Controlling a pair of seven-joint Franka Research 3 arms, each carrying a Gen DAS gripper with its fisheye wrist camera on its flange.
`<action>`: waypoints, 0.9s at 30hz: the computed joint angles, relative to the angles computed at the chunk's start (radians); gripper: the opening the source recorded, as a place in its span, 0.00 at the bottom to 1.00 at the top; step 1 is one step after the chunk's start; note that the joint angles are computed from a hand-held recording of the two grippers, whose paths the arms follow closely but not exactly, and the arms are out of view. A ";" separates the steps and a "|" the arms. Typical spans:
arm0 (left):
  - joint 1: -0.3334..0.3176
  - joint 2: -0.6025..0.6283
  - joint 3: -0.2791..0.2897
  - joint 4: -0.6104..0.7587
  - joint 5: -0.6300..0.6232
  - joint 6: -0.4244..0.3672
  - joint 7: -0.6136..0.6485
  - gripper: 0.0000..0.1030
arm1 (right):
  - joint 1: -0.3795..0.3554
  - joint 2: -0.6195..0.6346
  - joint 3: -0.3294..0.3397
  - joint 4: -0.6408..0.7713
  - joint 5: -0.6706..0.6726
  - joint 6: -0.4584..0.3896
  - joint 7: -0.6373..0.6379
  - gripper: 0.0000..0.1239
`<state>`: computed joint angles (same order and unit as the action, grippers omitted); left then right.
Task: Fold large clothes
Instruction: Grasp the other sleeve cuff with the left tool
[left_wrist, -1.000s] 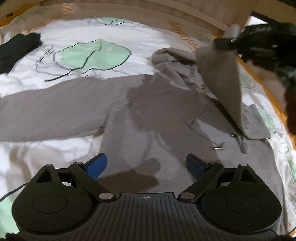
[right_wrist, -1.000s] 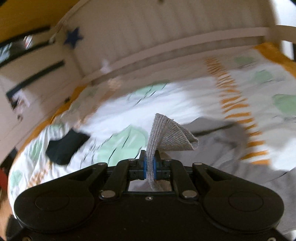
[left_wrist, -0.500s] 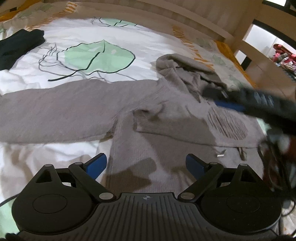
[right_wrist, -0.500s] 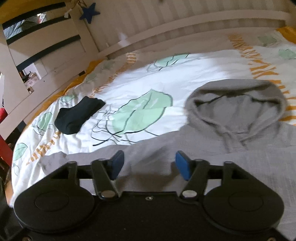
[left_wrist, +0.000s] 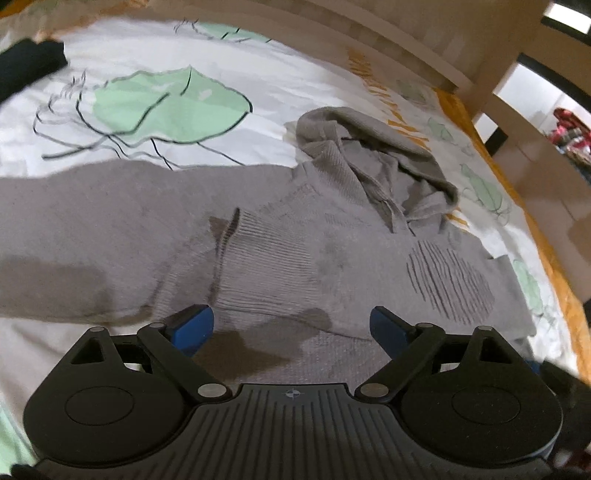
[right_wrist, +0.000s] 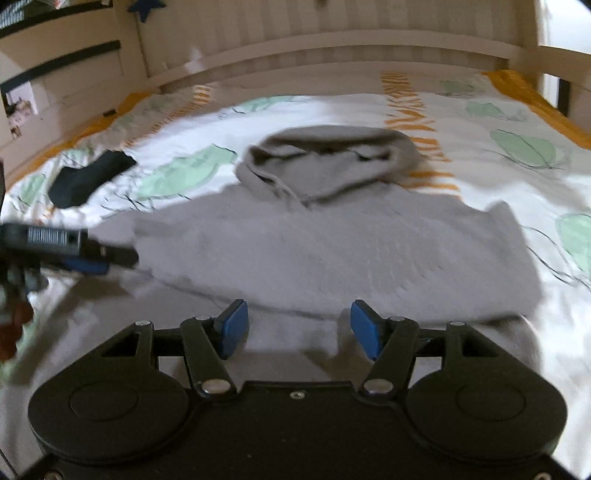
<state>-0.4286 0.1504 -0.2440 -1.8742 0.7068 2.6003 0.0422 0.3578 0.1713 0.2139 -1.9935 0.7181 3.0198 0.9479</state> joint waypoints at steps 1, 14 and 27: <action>0.000 0.009 0.000 0.009 -0.005 -0.003 0.000 0.89 | 0.000 -0.003 -0.001 -0.013 0.000 0.006 -0.003 0.54; -0.014 0.047 0.038 0.068 0.053 -0.017 -0.085 0.07 | -0.040 -0.007 0.065 -0.033 0.397 0.031 -0.374 0.57; 0.002 -0.013 0.017 0.079 0.238 -0.182 -0.162 0.07 | -0.006 -0.026 -0.006 -0.040 0.438 0.009 -0.362 0.57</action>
